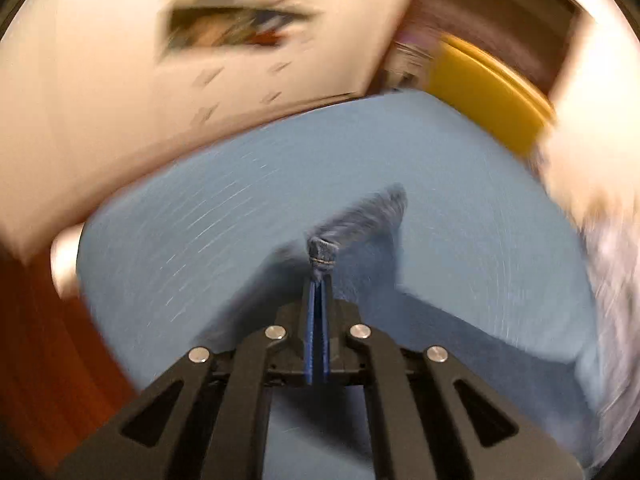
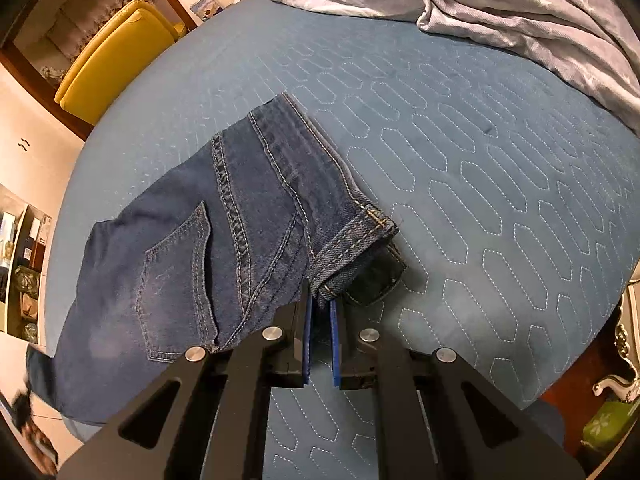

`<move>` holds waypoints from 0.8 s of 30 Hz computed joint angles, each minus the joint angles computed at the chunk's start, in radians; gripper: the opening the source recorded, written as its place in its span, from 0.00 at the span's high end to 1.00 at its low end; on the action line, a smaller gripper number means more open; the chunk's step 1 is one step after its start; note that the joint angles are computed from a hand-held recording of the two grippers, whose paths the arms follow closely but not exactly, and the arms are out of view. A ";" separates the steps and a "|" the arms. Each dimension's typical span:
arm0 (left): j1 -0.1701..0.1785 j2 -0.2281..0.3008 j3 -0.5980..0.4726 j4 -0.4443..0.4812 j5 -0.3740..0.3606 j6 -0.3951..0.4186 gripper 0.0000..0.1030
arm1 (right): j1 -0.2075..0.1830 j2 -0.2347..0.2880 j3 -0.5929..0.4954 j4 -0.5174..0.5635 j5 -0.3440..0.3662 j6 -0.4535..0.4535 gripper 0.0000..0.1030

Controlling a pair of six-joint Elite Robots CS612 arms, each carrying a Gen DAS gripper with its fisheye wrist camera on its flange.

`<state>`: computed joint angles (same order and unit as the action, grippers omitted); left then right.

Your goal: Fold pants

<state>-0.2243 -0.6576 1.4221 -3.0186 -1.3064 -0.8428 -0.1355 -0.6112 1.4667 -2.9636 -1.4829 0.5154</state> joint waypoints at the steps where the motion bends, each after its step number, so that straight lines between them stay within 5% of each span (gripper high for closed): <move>1: 0.029 0.008 0.032 -0.042 -0.086 -0.043 0.97 | 0.001 0.001 -0.002 0.003 -0.003 -0.003 0.94; 3: 0.064 0.039 0.056 -0.139 -0.228 -0.112 0.97 | 0.003 0.005 -0.010 0.017 -0.012 -0.005 0.94; 7: 0.092 0.077 0.068 -0.270 -0.324 -0.232 0.96 | -0.006 0.005 -0.008 0.013 0.018 0.025 0.94; 8: 0.095 0.081 0.066 -0.281 -0.332 -0.247 0.89 | -0.006 0.004 -0.007 0.012 0.020 0.022 0.94; 9: 0.097 0.079 0.072 -0.297 -0.340 -0.261 0.69 | -0.006 0.002 -0.007 0.015 0.020 0.014 0.94; 11: 0.101 0.076 0.080 -0.326 -0.336 -0.269 0.60 | -0.006 0.000 -0.007 0.017 0.019 0.004 0.94; 13: 0.109 0.076 0.069 -0.312 -0.365 -0.269 0.60 | -0.007 0.001 -0.010 0.023 0.022 0.005 0.94; 14: 0.101 0.071 0.081 -0.300 -0.359 -0.267 0.68 | -0.007 0.003 -0.012 0.027 0.021 0.003 0.93; 15: 0.103 0.067 0.069 -0.246 -0.362 -0.250 0.90 | -0.006 0.004 -0.014 0.032 0.018 0.002 0.93; 16: 0.104 0.065 0.067 -0.212 -0.354 -0.236 0.94 | -0.006 0.007 -0.016 0.035 0.016 0.001 0.94; 20: 0.095 0.045 0.047 -0.128 -0.302 -0.126 0.95 | -0.009 0.009 0.000 -0.013 0.019 0.015 0.94; 24: 0.092 0.033 0.045 -0.023 -0.286 -0.127 0.95 | -0.007 0.007 0.014 -0.046 0.005 0.017 0.94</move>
